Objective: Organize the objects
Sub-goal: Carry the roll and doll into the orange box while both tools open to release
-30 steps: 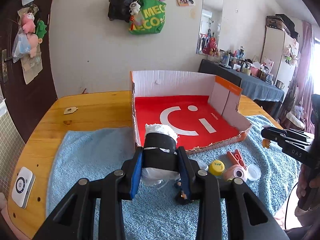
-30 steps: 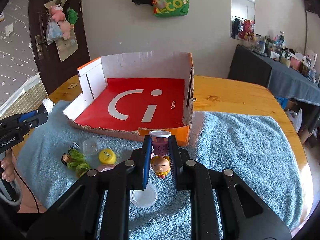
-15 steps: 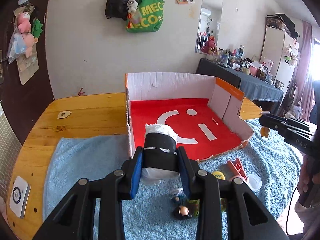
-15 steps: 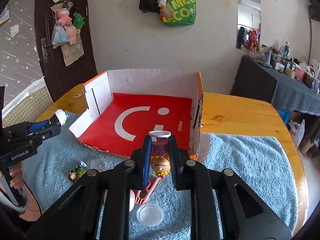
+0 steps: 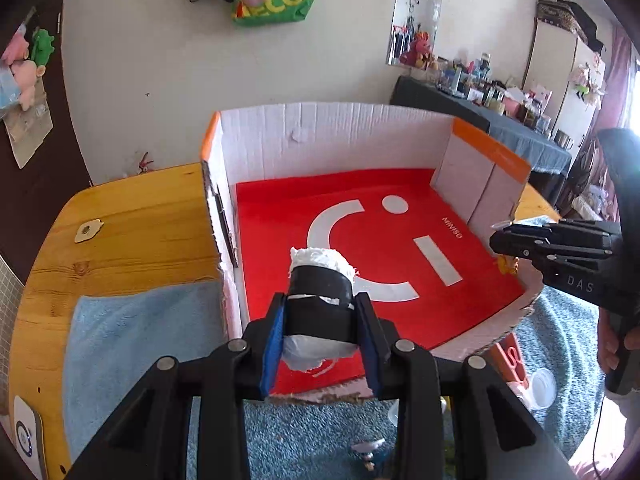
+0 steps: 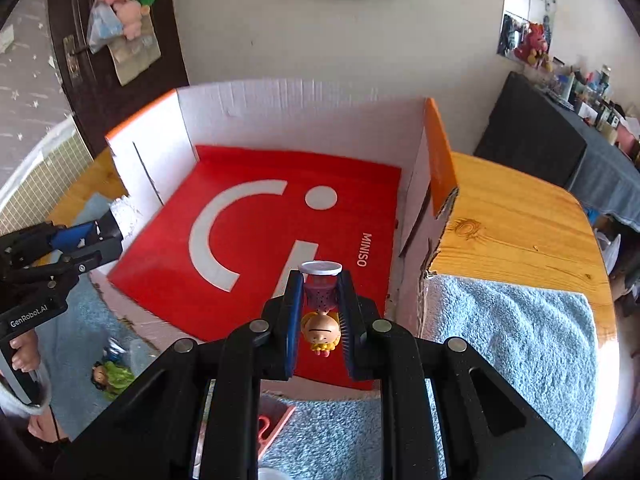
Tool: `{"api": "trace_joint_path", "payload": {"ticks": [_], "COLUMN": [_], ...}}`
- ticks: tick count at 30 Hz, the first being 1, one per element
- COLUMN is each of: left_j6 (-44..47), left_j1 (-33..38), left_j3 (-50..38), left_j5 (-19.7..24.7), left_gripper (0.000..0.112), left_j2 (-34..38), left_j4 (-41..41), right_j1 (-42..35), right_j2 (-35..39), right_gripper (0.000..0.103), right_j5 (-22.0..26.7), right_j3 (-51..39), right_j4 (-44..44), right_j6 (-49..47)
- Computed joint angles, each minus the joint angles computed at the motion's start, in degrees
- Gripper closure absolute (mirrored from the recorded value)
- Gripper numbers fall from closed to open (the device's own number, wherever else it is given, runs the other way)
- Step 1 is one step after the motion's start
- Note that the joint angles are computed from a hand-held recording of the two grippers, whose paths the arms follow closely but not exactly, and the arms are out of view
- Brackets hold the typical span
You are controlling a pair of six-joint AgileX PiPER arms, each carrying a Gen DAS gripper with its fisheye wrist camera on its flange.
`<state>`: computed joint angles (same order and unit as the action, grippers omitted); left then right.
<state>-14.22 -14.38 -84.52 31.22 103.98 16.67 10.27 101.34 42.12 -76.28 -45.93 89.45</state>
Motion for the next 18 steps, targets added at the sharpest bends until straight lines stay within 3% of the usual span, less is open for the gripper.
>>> {"api": "trace_joint_path", "payload": {"ticks": [5,18], "left_j6": [1.2,-3.3], "left_j1": [0.9,-2.1], "left_j3": [-5.0,-8.0], "left_j5": [4.1,7.7], "left_gripper": [0.077,0.076], "left_j2": [5.2,8.8], "left_j4": [-0.5,11.4], "right_j1": [-4.3,-5.6], "right_j2": [4.0,8.4], "right_gripper": [0.087,0.087], "right_j5": [-1.5,2.4], "right_j3": [-4.0,-9.7], "right_j4": [11.6,18.1], "right_j6": [-12.1,-19.7]}}
